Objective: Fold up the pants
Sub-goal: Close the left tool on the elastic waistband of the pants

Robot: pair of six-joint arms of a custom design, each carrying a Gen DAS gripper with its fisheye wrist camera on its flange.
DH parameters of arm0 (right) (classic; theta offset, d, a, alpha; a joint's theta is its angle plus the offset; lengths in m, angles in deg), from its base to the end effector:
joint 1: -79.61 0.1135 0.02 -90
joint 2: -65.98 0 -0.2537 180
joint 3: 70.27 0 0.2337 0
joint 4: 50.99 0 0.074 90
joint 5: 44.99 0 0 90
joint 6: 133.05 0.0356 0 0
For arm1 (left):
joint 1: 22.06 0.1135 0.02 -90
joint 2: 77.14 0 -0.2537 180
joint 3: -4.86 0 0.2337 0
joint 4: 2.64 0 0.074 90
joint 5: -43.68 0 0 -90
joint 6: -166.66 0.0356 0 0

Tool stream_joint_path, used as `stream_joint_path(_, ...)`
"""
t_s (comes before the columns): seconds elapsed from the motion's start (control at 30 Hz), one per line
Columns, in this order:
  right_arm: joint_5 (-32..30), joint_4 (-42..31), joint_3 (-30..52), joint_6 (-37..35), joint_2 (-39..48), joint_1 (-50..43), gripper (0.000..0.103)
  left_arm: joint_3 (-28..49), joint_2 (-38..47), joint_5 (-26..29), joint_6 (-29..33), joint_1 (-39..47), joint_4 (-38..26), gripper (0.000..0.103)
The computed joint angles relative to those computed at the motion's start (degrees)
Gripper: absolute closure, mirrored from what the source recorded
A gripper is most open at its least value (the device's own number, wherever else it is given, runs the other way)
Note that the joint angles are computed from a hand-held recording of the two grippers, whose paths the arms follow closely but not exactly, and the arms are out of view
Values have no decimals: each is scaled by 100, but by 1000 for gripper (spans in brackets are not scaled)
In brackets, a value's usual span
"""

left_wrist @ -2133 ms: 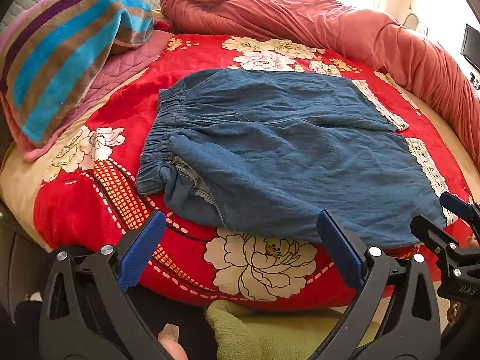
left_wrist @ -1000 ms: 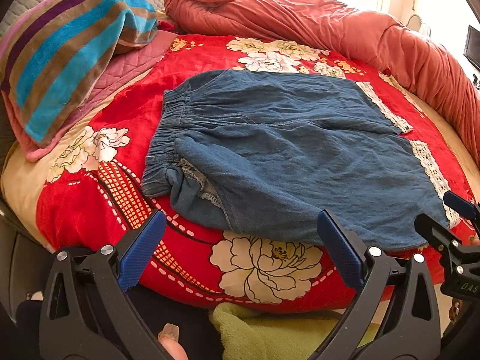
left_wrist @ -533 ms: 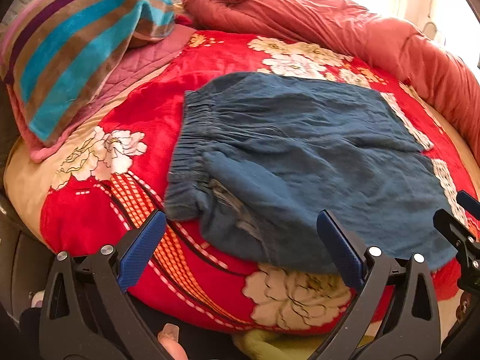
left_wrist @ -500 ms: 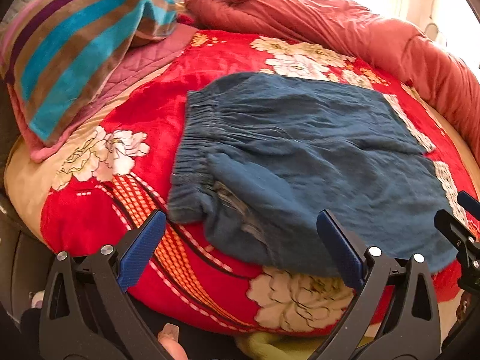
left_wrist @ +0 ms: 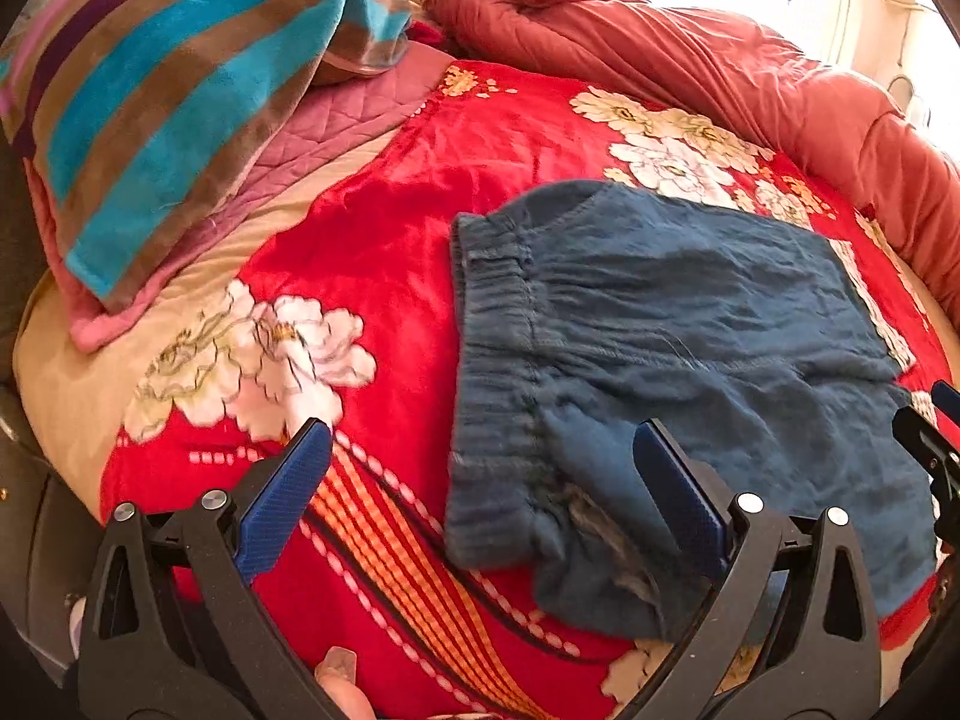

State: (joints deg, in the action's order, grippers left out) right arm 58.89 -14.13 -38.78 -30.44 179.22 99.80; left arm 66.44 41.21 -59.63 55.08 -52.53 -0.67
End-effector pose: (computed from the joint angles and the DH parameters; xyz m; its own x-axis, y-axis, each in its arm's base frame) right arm 0.2193 0.0716 0.0387 -0.6847 -0.0260 -0.7283 -0.0267 0.9996 -0.0106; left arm 0.2896 -0.1609 0.0525 -0.7944 0.0521 -0.6052 0.0935 0.9949 -0.0371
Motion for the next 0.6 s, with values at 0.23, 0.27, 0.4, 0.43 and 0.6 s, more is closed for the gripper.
stream_joint_path(0.23, -151, -665, 839, -536, 1, -199, 4, 706, 320, 259, 114, 409, -440, 8)
stream_joint_path(0.27, -205, -777, 981, -577, 35, -258, 4, 845, 390, 309, 140, 468, -531, 8)
stream_joint_path(0.4, -296, -1159, 1633, -848, 283, -426, 4, 1215, 617, 579, 234, 670, -633, 8)
stream_joint_path(0.43, -375, -1221, 1767, -897, 347, -481, 4, 1342, 695, 585, 275, 703, -708, 8)
stream_joint_path(0.6, -555, -1552, 2494, -1289, 710, -667, 4, 2054, 1110, 676, 456, 904, -1163, 8)
